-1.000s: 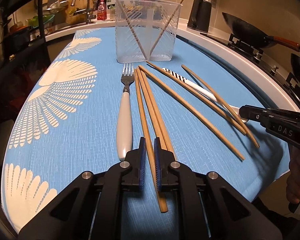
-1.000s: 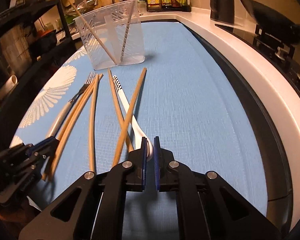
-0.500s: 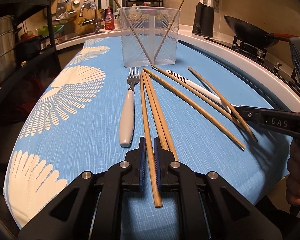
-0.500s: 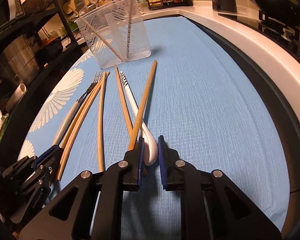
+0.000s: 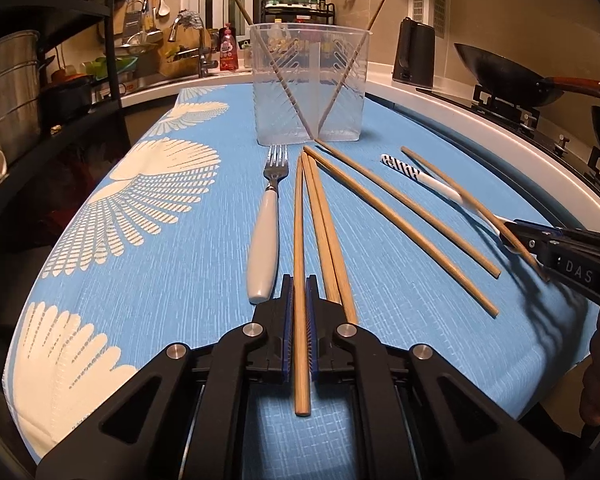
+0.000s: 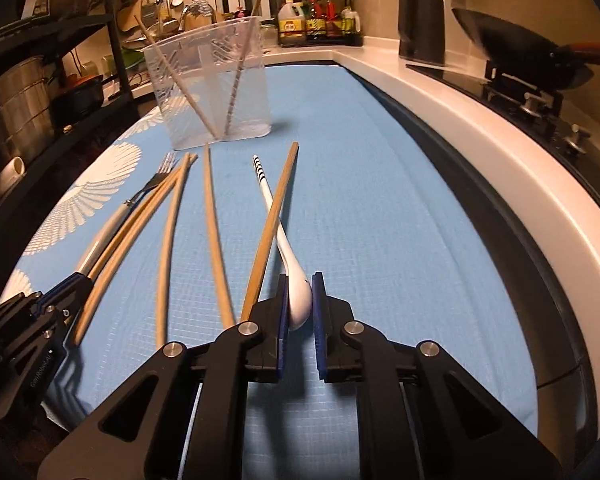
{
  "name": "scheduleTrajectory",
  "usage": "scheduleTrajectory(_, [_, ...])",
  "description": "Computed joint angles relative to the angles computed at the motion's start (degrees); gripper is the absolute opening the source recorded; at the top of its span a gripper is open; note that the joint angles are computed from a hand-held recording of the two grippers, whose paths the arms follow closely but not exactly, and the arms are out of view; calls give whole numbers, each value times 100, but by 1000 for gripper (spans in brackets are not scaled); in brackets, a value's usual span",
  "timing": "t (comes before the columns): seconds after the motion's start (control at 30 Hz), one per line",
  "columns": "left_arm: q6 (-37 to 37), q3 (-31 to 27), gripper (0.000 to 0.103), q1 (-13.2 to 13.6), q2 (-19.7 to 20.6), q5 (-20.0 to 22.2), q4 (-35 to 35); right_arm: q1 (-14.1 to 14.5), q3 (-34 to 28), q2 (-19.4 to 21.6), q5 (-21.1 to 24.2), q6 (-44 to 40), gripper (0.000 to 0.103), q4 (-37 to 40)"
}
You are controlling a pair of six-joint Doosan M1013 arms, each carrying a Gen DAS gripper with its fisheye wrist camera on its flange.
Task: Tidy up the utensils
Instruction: 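Lift the chopstick with the left tool while the right tool lifts the spoon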
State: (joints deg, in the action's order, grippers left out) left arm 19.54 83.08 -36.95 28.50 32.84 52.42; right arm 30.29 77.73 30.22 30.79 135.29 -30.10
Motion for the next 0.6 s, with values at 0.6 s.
scheduleTrajectory(0.6, [-1274, 335, 7, -156, -104, 86, 1123, -26, 227, -40, -492, 133, 13, -73])
